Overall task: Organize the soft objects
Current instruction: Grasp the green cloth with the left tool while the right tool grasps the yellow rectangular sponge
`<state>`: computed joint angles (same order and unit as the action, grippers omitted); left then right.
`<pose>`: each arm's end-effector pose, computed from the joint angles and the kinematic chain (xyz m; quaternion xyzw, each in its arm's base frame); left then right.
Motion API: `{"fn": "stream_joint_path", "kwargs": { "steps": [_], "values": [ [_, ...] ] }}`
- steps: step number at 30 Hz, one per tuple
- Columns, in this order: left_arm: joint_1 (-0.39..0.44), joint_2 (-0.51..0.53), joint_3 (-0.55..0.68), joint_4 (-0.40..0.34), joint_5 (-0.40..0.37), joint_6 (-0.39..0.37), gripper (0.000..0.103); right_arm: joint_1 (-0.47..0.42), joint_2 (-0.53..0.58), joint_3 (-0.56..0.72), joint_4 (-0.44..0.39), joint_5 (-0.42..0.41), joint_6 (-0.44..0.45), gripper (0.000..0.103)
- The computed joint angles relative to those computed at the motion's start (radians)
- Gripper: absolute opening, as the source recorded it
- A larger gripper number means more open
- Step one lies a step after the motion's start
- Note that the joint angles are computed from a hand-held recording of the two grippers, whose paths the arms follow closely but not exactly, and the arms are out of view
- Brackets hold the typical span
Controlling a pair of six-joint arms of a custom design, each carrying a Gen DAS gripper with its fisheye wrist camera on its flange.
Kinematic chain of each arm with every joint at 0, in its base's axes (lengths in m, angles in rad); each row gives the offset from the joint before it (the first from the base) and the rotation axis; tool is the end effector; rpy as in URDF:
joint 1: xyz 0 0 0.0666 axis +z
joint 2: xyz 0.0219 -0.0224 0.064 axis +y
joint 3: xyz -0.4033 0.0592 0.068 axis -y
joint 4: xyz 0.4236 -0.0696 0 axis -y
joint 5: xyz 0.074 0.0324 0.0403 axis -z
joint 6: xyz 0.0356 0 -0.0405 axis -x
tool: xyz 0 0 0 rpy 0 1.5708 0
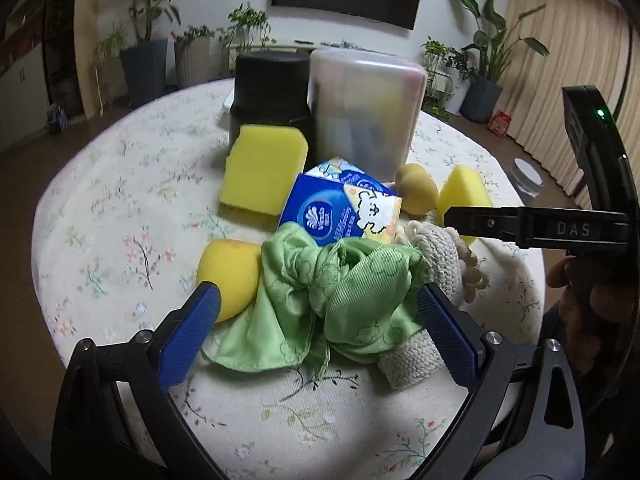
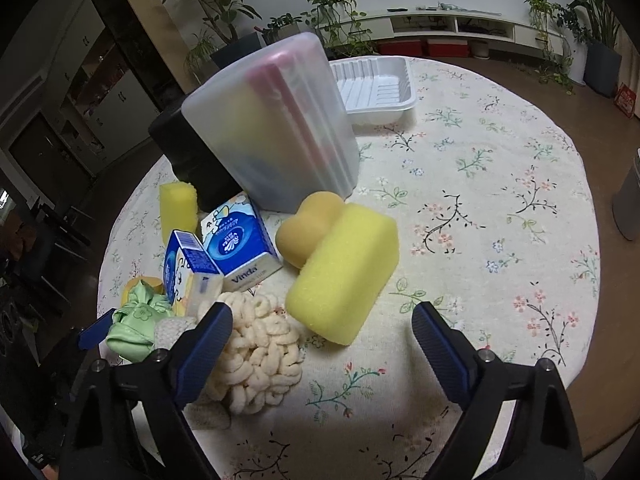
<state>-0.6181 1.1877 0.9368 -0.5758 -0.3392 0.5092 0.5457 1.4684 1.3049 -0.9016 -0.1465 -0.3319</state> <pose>0.3467 -0.2325 0.3456 -0.0113 0.9202 -0.0585 0.3869 0.4411 0.2735 0.3741 -0.1212 0.9581 0.1701 0.1957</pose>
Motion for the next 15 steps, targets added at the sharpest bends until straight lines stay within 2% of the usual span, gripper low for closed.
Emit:
{"fn": "stream_joint_path", "kwargs": {
  "steps": [2,3,7,13,15],
  "values": [
    [-0.008,0.003,0.007,-0.012,-0.027,-0.018,0.099,-0.003,0.003,-0.003,0.006,-0.004,0.006,0.091],
    [-0.019,0.003,0.009,-0.019,-0.066,-0.032,0.097,-0.004,0.005,-0.003,0.004,-0.005,0.007,0.091],
    [-0.047,0.001,-0.001,0.022,-0.126,-0.119,0.095,-0.008,0.001,-0.01,0.011,-0.01,0.009,0.09],
    [-0.053,0.028,0.002,0.038,-0.121,-0.148,0.095,-0.011,0.001,-0.022,0.028,-0.021,0.016,0.089],
    [-0.06,0.028,-0.003,0.061,-0.134,-0.153,0.094,-0.014,0.006,-0.021,0.025,-0.03,0.017,0.085]
  ]
}}
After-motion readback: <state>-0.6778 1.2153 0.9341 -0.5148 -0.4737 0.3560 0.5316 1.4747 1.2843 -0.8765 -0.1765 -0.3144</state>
